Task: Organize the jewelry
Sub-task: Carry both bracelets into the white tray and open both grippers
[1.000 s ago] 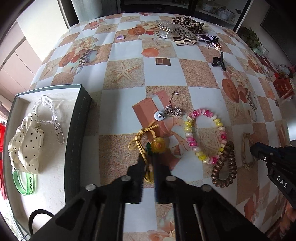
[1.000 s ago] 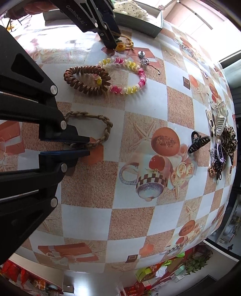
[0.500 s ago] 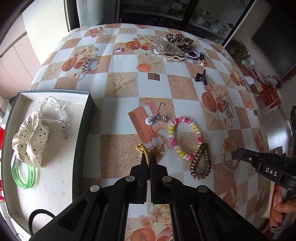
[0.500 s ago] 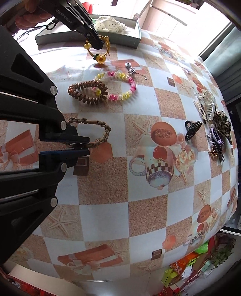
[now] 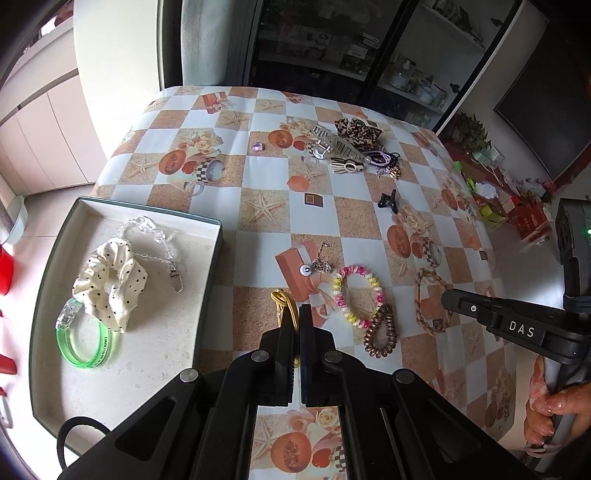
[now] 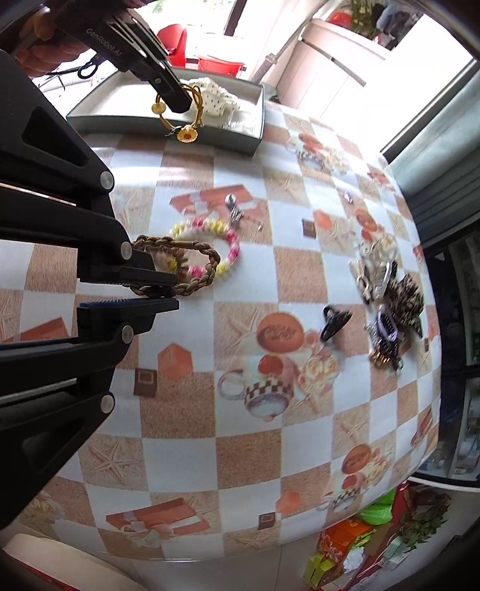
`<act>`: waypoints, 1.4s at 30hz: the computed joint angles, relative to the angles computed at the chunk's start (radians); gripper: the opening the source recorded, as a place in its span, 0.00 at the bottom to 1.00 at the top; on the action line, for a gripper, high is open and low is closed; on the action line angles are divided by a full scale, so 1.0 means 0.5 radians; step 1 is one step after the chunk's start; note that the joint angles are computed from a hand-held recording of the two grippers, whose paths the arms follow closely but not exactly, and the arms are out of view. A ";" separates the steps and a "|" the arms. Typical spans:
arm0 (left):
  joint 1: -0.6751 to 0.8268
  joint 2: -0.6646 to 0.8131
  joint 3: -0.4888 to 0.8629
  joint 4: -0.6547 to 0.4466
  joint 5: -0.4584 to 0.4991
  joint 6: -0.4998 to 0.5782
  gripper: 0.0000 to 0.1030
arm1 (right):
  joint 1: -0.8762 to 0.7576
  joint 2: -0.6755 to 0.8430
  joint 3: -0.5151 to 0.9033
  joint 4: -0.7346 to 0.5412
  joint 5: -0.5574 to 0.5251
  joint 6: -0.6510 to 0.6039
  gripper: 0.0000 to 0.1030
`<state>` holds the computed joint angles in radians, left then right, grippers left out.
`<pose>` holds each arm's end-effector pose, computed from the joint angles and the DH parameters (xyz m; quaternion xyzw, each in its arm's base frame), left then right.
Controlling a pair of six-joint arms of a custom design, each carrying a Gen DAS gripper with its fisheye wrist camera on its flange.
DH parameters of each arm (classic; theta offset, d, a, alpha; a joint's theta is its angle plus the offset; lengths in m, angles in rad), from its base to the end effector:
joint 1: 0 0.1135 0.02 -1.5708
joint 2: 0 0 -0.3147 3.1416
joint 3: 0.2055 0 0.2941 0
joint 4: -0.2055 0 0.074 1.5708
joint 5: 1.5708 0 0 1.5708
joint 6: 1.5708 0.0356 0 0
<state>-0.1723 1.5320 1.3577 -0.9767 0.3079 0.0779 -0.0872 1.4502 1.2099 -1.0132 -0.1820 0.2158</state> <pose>0.3388 -0.0699 0.3386 0.1523 0.9549 -0.1595 0.1986 0.3095 -0.0206 0.3121 0.1342 0.9743 0.0997 0.1512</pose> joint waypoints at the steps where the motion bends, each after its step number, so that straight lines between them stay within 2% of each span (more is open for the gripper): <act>1: 0.028 -0.013 0.001 -0.008 0.008 0.008 0.04 | 0.028 0.009 0.024 -0.002 -0.001 0.013 0.06; 12: 0.442 -0.133 -0.053 -0.083 0.056 0.148 0.04 | 0.401 0.179 0.249 0.016 -0.015 0.133 0.06; 24: 0.927 -0.136 -0.139 -0.104 0.042 0.321 0.04 | 0.825 0.515 0.595 0.040 -0.051 0.162 0.06; 32: 1.101 -0.054 -0.231 -0.037 -0.026 0.393 0.04 | 1.049 0.771 0.745 0.034 -0.137 0.151 0.06; 42: 1.135 0.088 -0.360 0.144 -0.198 0.371 0.04 | 1.211 1.049 0.853 -0.026 -0.126 0.109 0.06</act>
<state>0.3951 1.5763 1.1777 -0.9048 0.2090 0.2637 0.5186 1.9746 1.6363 -1.0261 -0.2449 0.2703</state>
